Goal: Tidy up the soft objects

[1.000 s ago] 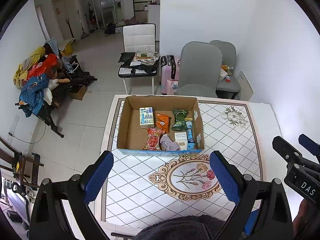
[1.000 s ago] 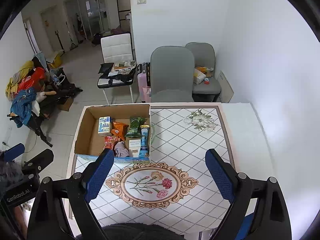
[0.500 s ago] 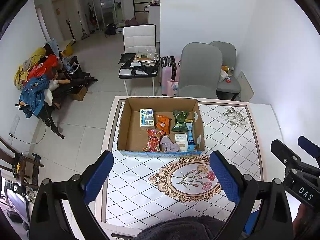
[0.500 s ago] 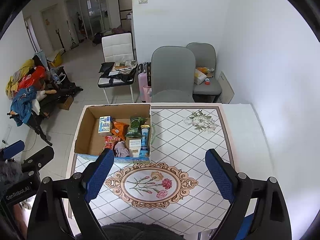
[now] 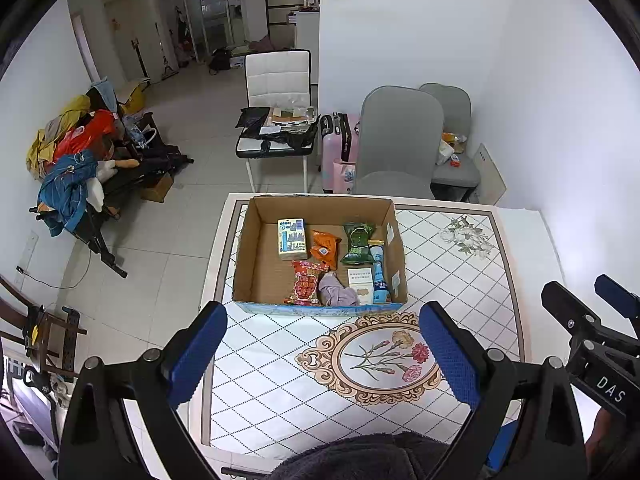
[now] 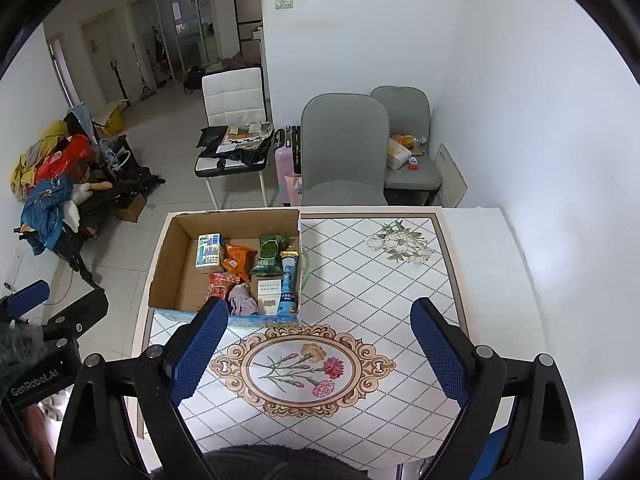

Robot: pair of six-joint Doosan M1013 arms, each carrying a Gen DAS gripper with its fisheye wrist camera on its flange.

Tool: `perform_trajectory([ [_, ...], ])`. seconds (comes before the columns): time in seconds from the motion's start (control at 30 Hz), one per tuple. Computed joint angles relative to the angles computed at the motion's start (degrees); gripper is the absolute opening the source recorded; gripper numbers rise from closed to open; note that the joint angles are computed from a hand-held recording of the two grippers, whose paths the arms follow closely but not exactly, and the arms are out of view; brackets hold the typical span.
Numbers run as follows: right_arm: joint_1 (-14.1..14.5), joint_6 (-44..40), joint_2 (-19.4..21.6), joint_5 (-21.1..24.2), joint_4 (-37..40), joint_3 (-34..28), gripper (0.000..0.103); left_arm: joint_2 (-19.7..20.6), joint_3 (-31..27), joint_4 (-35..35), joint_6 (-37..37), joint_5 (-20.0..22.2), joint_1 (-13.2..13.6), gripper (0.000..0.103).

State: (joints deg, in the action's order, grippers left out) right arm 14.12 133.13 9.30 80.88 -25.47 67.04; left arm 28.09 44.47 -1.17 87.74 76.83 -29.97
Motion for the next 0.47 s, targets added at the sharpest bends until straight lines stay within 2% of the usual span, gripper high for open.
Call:
perform_trajectory([
  [0.47, -0.34, -0.10, -0.08, -0.08, 0.56, -0.08, 0.095, 0.05, -0.15, 0.03, -0.06, 0.02, -0.07, 0.098],
])
